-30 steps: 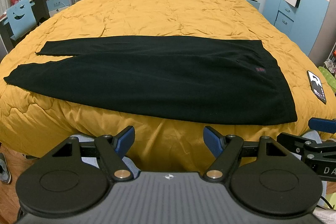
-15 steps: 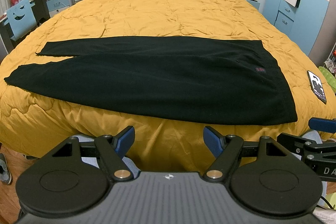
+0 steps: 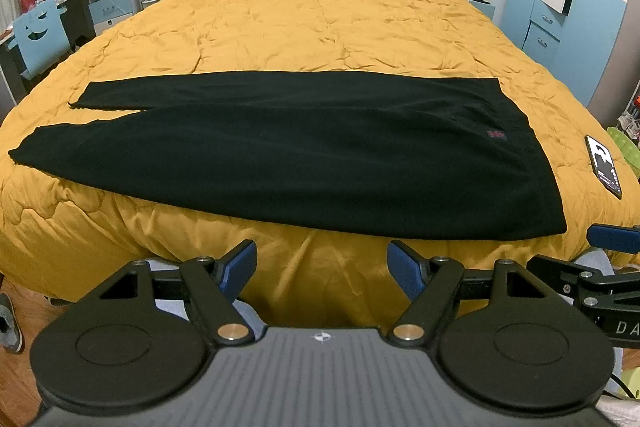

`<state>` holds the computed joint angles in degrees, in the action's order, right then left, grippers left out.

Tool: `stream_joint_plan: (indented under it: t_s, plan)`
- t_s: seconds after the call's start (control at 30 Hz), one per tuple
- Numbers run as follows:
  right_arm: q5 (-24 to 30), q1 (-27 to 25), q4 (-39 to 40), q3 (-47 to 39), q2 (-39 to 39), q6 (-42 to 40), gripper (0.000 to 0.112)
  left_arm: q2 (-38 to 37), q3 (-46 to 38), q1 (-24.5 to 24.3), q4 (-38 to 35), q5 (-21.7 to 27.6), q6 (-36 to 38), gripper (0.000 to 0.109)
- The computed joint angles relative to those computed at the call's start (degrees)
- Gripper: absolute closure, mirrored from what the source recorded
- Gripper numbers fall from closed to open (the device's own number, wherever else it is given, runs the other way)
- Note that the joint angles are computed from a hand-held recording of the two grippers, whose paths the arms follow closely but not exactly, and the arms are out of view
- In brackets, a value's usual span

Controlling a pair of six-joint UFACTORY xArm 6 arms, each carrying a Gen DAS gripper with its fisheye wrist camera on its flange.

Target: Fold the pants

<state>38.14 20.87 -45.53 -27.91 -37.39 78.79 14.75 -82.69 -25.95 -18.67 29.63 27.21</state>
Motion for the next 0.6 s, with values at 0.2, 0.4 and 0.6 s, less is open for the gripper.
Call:
stream_joint_plan:
  t_s: [0.2, 0.4, 0.6]
  plan:
    - [0.1, 0.1, 0.0, -0.1, 0.1, 0.1, 0.03, 0.0, 0.0, 0.0, -0.1, 0.0, 0.1, 0.022]
    - [-0.3, -0.2, 0.3, -0.2, 0.2, -0.3, 0.03, 0.3, -0.1, 0.0, -0.1, 0.4, 0.4, 0.022]
    - [-6.2, -4.5, 3.3, 1.4, -0.3, -4.6, 0.03, 3.5, -4.8, 1.1, -2.2, 3.4, 3.4, 0.025]
